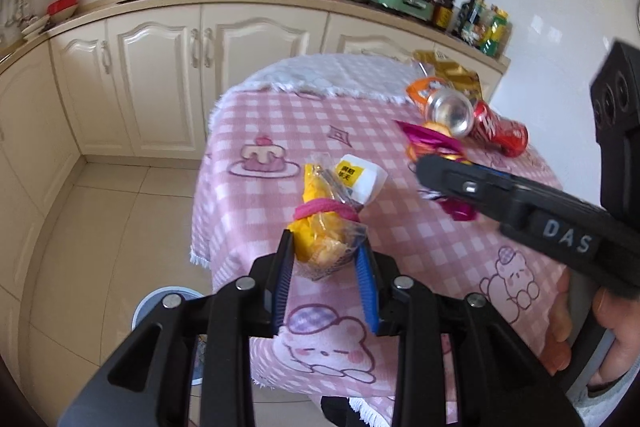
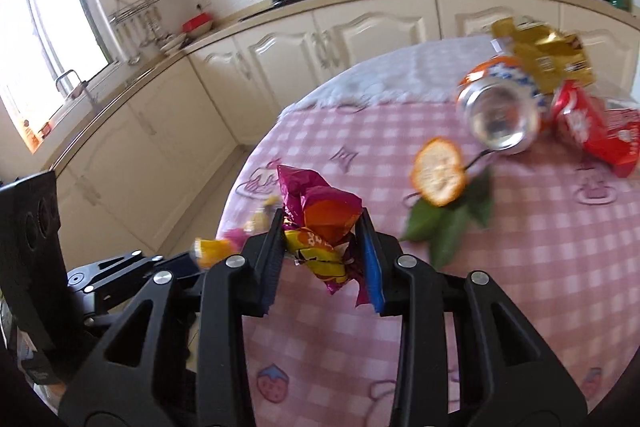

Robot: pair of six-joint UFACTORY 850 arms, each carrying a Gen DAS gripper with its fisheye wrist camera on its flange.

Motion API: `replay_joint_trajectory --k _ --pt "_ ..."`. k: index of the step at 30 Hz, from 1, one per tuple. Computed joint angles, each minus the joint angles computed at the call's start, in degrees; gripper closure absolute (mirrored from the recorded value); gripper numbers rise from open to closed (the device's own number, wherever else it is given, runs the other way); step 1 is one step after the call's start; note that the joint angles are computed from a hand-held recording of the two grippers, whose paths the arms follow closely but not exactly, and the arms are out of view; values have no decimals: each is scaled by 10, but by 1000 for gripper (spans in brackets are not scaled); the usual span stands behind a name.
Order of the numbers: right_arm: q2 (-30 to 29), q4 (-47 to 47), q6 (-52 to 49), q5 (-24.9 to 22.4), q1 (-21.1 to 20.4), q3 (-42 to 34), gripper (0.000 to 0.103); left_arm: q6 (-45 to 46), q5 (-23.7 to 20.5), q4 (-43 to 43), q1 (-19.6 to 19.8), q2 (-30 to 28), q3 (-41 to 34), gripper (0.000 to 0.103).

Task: Collect trash
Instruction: 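Grasp the clear yellow snack bag with the left tool while the right tool grasps the pink candy wrapper, then carry both over the blue bin and open both tools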

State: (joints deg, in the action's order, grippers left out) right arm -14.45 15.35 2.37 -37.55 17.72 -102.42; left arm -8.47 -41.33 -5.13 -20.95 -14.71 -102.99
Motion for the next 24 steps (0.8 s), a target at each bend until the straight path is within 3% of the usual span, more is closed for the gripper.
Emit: replay_joint_trajectory --k 9,17,24 --pt "-25 15 -32 -5 54 -41 69 -72 39 43 43 82 88 74" --pt "-131 16 -46 -54 131 -143 68 -123 9 74 127 138 180 74" --pt "-251 -39 -32 -120 176 -255 68 -110 -20 35 193 123 223 74"
